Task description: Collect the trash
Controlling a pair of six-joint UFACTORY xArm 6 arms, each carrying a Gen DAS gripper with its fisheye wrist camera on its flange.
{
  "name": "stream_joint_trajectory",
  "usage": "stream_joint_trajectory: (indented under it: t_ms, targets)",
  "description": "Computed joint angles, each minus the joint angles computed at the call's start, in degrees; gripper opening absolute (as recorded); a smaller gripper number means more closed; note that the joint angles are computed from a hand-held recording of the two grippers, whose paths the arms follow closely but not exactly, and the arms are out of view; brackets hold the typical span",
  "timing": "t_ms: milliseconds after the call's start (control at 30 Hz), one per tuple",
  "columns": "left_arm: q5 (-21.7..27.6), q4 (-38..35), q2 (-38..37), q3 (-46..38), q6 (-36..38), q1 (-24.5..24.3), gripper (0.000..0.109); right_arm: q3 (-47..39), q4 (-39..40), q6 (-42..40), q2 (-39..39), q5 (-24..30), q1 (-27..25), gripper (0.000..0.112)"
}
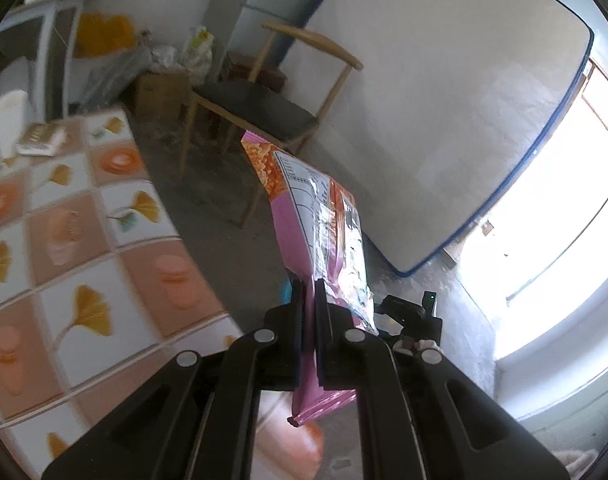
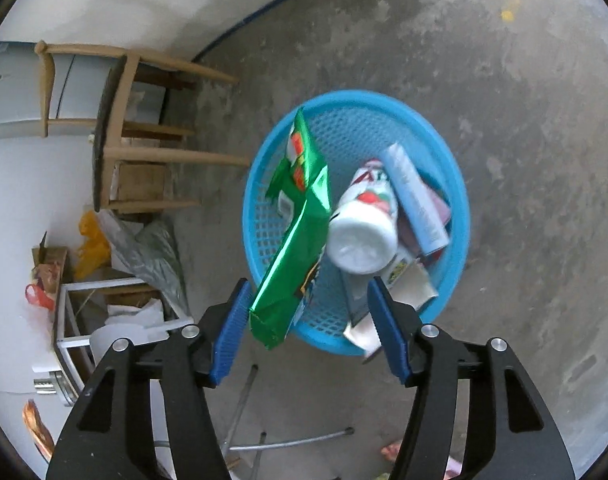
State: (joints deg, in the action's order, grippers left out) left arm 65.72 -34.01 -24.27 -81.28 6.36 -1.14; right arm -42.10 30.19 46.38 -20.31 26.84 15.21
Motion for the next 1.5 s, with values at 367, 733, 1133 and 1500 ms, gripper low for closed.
stream_joint_trajectory:
  t_ms: [367, 733, 1133, 1500]
  targets:
    - [8.47, -10.29, 29.24, -20.49, -16.16, -8.44, 0.005, 16.30, -5.81, 7.29, -26.00, 1.03, -2.82, 0.058]
    - [4.95, -12.70, 44.09, -21.72, -29.41, -15.42, 0.031, 25.23, -14.27, 17.47, -51.91, 21.74, -10.17, 0.058]
    - [6.95, -14.07, 41.08, -21.44, -27.80, -13.58, 0.053, 10.75, -19.16, 8.50, -30.23, 10.72, -2.67, 0.053]
    - [20.29, -12.32, 25.54, -21.89, -7.95, -2.10, 0.060, -24.99, -18.09, -15.15, 9.71, 10.40, 4.66, 0.034]
